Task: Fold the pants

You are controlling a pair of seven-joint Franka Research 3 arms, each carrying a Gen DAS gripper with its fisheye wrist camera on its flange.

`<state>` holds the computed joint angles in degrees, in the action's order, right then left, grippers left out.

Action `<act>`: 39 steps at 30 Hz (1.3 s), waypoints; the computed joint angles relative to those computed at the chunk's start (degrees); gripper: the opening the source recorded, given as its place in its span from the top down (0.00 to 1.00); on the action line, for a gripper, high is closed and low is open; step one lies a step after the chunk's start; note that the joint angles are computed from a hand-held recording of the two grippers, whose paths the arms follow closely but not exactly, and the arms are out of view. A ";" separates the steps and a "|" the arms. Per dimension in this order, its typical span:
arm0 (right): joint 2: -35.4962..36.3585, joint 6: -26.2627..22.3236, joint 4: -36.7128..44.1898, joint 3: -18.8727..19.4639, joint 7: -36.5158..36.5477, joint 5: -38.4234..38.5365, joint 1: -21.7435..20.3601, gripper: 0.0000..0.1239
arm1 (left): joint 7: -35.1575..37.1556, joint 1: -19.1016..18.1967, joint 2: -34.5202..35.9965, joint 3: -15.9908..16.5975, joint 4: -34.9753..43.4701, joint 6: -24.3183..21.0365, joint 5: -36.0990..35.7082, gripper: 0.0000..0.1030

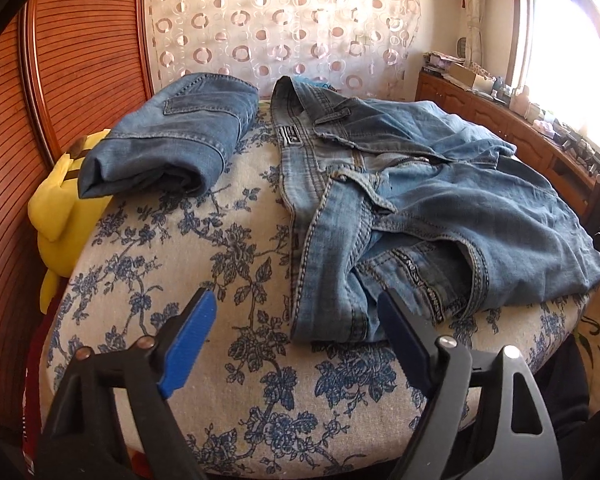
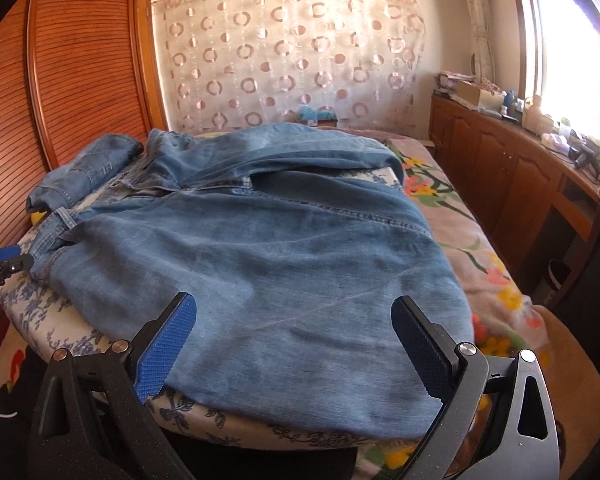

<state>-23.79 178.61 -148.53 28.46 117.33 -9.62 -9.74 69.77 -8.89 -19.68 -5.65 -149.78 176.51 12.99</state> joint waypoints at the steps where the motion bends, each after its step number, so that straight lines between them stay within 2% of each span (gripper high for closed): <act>1: 0.27 0.10 0.12 -0.04 -0.14 0.01 0.40 0.19 | 0.21 -0.37 -0.02 0.32 -0.19 0.06 -0.24 0.20; 7: 2.59 0.61 1.70 -0.69 -1.31 0.20 3.26 0.19 | 4.23 -5.51 -0.06 4.81 -1.07 0.66 -4.37 0.34; 9: 3.78 0.90 2.36 -0.98 -1.91 0.22 4.40 0.19 | 5.63 -7.05 0.09 6.06 -1.13 0.99 -5.92 0.40; 11: 4.92 0.80 2.83 -1.96 -2.67 0.64 6.23 0.19 | 8.36 -10.53 0.22 9.08 -1.25 1.15 -8.65 0.49; 13: 5.79 0.55 3.12 -2.71 -3.22 0.81 7.64 0.19 | 10.44 -12.58 0.37 10.59 -1.20 1.45 -10.72 0.55; 18: 6.59 -0.43 3.01 -4.56 -3.79 0.82 10.45 0.19 | 14.30 -14.63 0.77 11.97 -0.66 1.78 -14.18 0.64; 20: 6.53 -0.96 2.91 -4.77 -3.65 0.35 10.66 0.19 | 17.44 -18.85 0.36 15.70 -0.78 2.28 -17.19 0.73; 22: 6.54 -1.93 2.77 -6.66 -4.87 0.66 12.63 0.21 | 19.54 -21.29 -0.26 17.66 -0.81 2.34 -19.51 0.79; 27: 5.67 -4.14 1.58 -11.38 -8.84 2.53 17.43 0.28 | 21.97 -23.36 -2.30 18.92 -1.06 3.17 -21.90 0.83; 29: 5.09 -5.12 1.02 -12.15 -10.08 2.92 18.20 0.35 | 22.33 -23.66 -3.21 19.01 -1.09 3.35 -22.00 0.84; 31: 4.35 -5.43 0.43 -11.05 -9.53 1.92 16.86 0.42 | 22.39 -23.17 -3.61 18.36 -0.84 3.12 -21.46 0.84; 33: 3.95 -5.71 0.27 -11.01 -9.73 1.55 16.57 0.57 | 22.02 -22.24 -3.51 17.32 -0.44 2.77 -20.95 0.85; 35: 3.87 -5.50 0.05 -12.88 -11.49 2.78 18.34 0.86 | 22.17 -22.44 -3.56 17.41 -0.14 2.47 -21.04 0.85; 36: 3.94 -5.42 -0.02 -15.16 -13.62 4.69 20.77 0.93 | 22.07 -22.12 -3.89 17.01 -0.27 2.47 -20.98 0.86; 37: 3.87 -5.89 0.05 -16.40 -15.49 5.99 22.28 0.98 | 21.71 -21.52 -3.94 16.36 -0.20 2.62 -20.81 0.86; 39: 3.44 -6.53 0.35 -14.72 -16.33 5.02 20.95 0.99 | 21.49 -21.14 -4.85 15.90 -0.69 2.85 -20.32 0.86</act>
<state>-20.35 172.08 -148.17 13.74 101.00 -4.60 11.21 91.26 -30.03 -24.53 10.25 -150.47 179.36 -7.34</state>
